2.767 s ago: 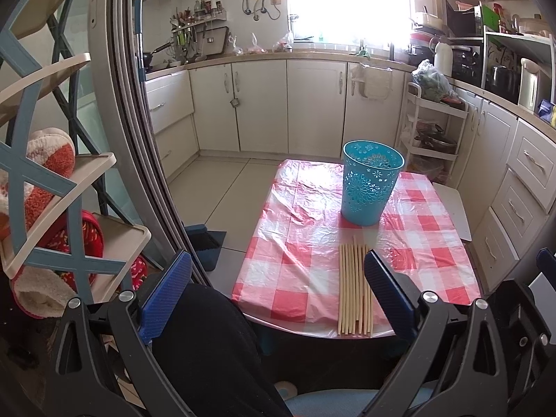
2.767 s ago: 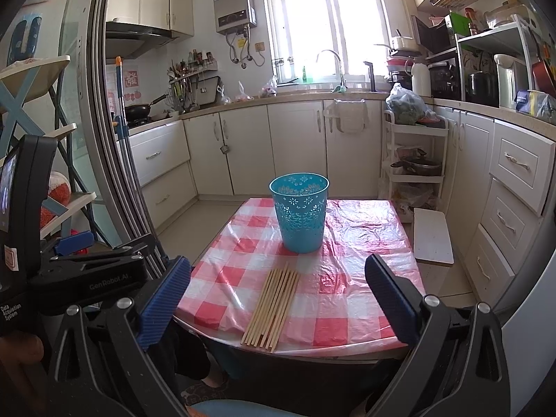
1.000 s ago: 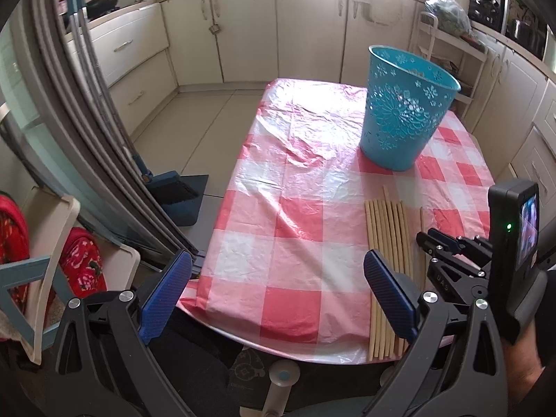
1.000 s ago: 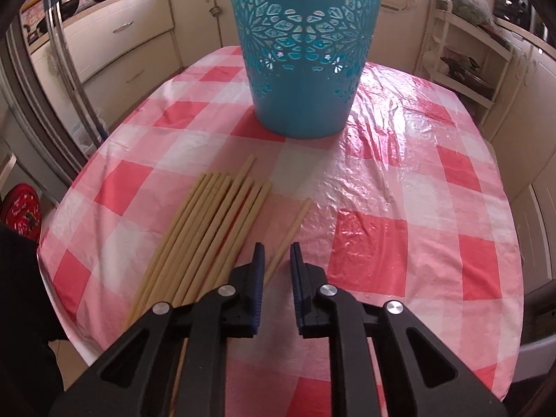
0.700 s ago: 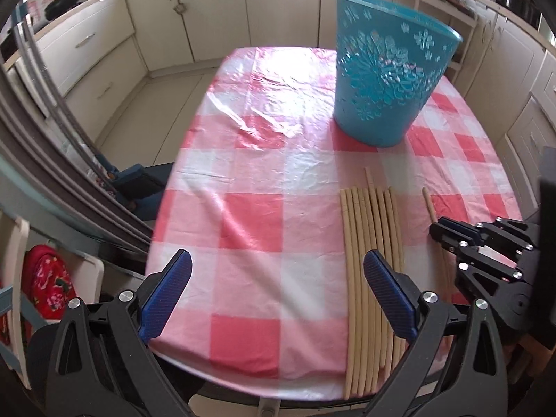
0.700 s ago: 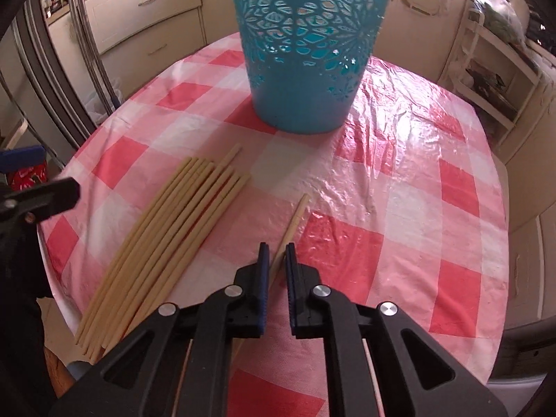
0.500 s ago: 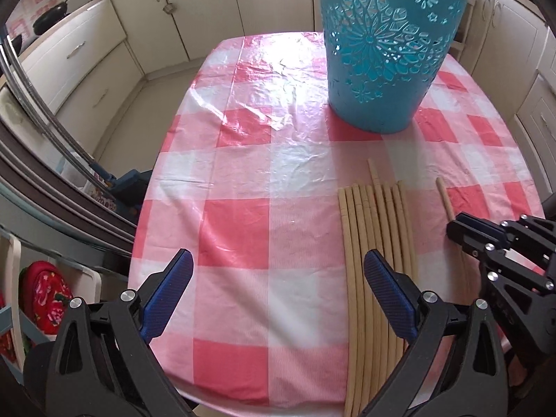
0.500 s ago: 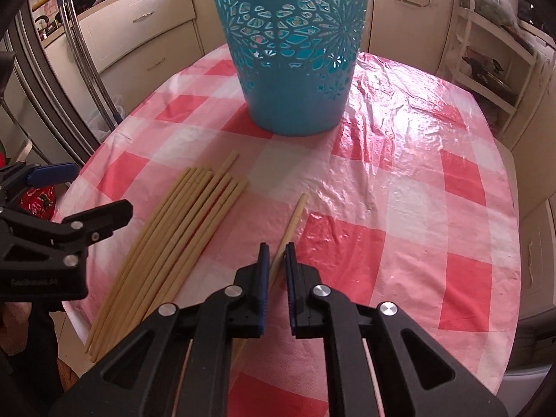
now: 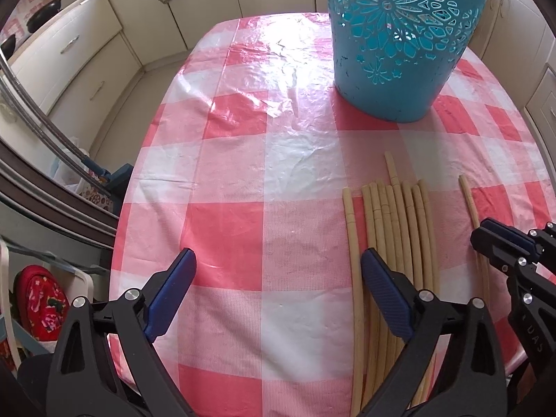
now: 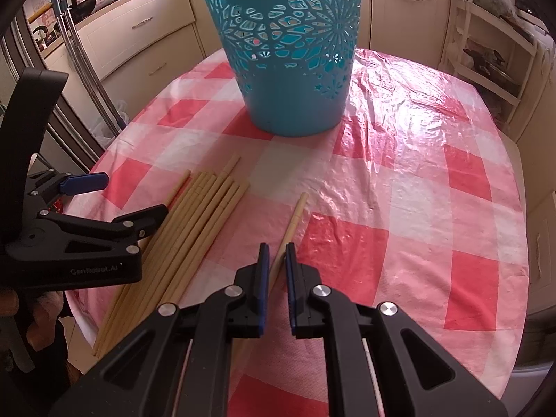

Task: Organize utensils
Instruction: 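Close the left gripper on one chopstick from the bundle while the right gripper hovers nearby, then lift the chopstick into the teal basket and open the left gripper while the right gripper grasps a chopstick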

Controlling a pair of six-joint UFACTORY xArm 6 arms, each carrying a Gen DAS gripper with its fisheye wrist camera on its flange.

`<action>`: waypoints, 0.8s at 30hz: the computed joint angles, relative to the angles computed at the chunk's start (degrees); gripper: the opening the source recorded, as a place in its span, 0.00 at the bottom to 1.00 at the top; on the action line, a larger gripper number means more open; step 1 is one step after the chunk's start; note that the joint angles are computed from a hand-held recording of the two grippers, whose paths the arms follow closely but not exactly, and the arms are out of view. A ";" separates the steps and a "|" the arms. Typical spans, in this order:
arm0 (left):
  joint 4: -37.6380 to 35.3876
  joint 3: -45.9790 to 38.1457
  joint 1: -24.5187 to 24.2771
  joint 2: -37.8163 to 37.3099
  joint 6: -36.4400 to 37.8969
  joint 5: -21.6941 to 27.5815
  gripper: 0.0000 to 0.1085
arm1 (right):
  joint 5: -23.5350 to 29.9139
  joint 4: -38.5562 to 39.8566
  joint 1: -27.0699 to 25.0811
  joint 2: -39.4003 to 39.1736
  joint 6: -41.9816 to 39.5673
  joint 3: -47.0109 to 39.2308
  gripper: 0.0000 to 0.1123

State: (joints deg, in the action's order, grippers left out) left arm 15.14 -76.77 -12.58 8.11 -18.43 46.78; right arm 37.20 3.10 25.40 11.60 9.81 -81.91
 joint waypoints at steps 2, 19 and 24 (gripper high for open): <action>-1.97 0.38 0.28 -0.14 1.88 -1.22 0.72 | -0.14 -0.65 0.14 0.16 0.24 -0.13 0.09; -27.97 0.32 3.40 -6.61 20.59 -4.46 0.04 | -1.59 -2.09 0.57 0.49 1.38 0.04 0.09; -36.91 -9.15 4.74 -6.44 25.65 -6.37 0.04 | -1.62 -1.90 0.58 0.44 1.31 0.11 0.09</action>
